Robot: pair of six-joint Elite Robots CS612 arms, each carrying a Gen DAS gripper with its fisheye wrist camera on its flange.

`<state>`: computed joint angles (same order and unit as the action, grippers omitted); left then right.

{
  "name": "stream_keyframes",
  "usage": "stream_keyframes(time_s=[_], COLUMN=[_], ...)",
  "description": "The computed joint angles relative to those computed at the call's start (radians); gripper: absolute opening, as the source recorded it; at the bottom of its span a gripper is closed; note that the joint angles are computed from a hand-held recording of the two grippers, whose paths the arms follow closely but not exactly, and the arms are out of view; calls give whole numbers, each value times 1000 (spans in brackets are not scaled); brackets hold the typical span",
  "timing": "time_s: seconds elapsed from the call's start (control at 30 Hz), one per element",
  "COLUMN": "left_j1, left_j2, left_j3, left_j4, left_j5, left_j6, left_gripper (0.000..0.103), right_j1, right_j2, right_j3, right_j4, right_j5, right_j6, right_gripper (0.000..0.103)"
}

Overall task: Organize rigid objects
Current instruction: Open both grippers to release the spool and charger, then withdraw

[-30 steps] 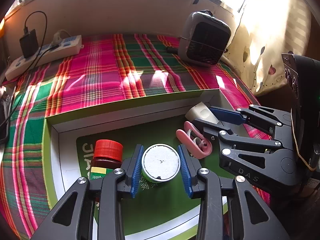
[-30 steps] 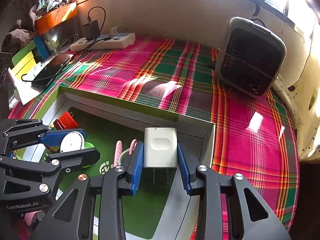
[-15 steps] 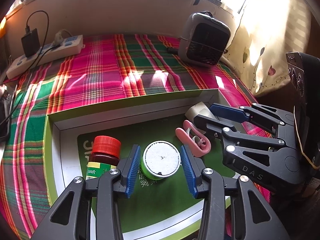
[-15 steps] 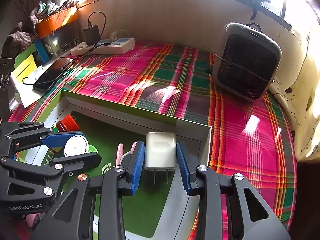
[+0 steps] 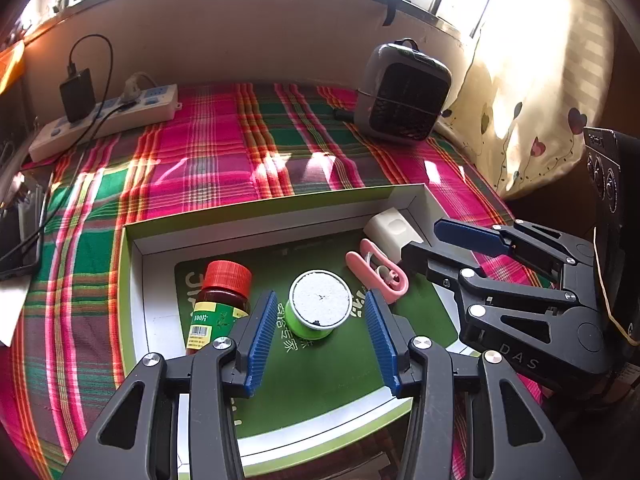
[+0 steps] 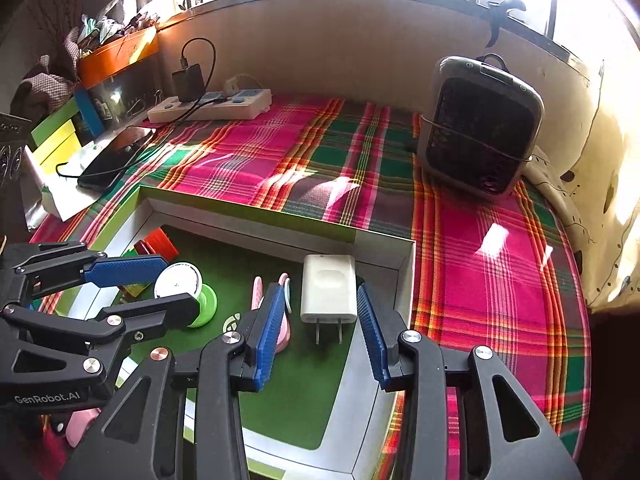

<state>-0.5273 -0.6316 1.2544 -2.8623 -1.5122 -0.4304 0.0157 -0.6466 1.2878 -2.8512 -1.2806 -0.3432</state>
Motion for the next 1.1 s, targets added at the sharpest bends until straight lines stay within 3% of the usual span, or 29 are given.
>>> stream_keyframes(time_s=[0.4,1.1], left_j1=[-16,-31], left_j2=[-70,-174], left_j3=[124,356], left_j4=[-98,-257], left_j5=[51,105], left_j6=[-15,-131], left_gripper=[45,45], right_j1=[-13,-29], right_j2=[-67,-136], right_j3=[129,307], right_j4=[-102,-174], right_j5=[49,121], right_j6=[29,36], right_gripper=[40,42])
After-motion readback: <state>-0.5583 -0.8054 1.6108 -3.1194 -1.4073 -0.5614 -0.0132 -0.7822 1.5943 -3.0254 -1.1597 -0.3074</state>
